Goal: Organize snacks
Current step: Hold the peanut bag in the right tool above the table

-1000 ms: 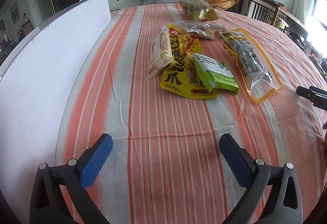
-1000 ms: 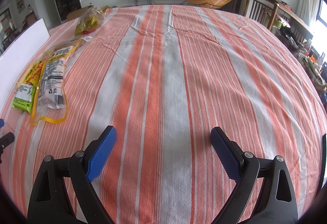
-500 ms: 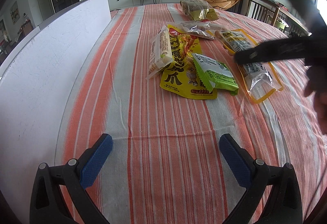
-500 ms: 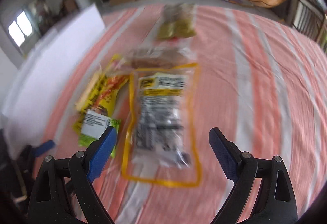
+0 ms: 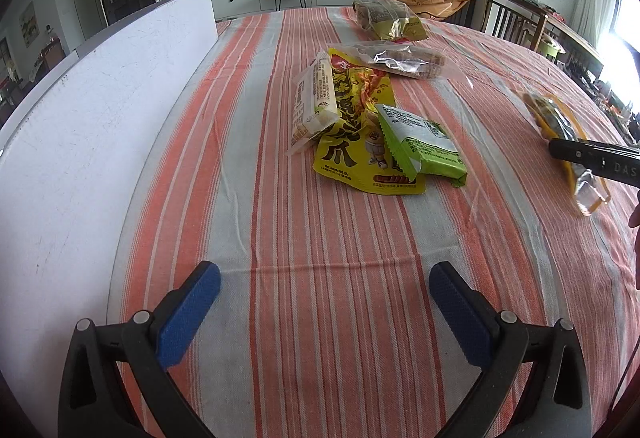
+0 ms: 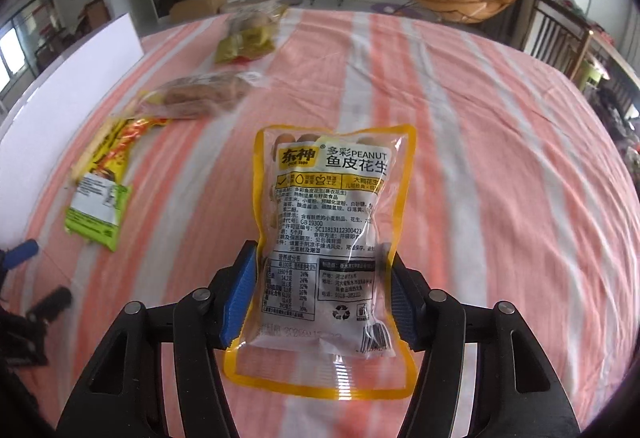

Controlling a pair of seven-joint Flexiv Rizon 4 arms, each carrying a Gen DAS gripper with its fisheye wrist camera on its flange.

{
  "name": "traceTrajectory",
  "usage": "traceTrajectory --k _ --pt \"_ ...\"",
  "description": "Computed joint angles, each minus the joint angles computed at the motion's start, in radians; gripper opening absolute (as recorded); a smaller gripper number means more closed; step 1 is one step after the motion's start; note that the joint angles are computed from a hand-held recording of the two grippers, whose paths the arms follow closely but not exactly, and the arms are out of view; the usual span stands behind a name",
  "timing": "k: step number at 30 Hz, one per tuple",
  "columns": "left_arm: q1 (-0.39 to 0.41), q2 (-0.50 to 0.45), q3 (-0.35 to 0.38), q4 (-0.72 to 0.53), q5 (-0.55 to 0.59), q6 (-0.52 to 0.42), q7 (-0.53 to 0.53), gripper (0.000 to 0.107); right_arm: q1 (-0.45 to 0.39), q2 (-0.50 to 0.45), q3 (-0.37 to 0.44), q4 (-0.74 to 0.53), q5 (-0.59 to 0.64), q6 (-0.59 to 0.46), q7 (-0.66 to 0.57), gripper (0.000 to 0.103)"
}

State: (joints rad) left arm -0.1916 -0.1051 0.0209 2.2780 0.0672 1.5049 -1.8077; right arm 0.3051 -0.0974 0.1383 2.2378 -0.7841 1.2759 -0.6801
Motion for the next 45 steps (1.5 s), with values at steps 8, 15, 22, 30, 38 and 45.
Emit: traceTrajectory --k 8,15,22,30,38,45 --pt "0.001 0.000 -0.002 0.001 -0.002 0.001 0.002 0.103 -0.023 -0.006 -0.042 0.028 -0.226 0.042 0.174 0.091" --pt "0.001 0.000 -0.001 0.001 -0.002 0.001 0.001 0.103 -0.042 0.005 -0.026 0.040 -0.225 0.042 0.182 0.092" --pt "0.001 0.001 -0.002 0.002 -0.002 0.000 0.002 0.103 -0.045 0.004 -0.024 0.040 -0.228 0.042 0.185 0.093" --pt "0.001 0.001 -0.002 0.002 -0.002 0.000 0.002 0.103 -0.046 0.004 -0.024 0.040 -0.228 0.043 0.185 0.093" --pt "0.001 0.001 -0.002 0.002 -0.002 0.000 0.002 0.103 -0.046 0.004 -0.024 0.041 -0.229 0.045 0.186 0.093" --pt "0.001 0.001 -0.002 0.002 -0.002 0.000 0.002 0.103 -0.047 0.004 -0.024 0.041 -0.230 0.045 0.187 0.093"
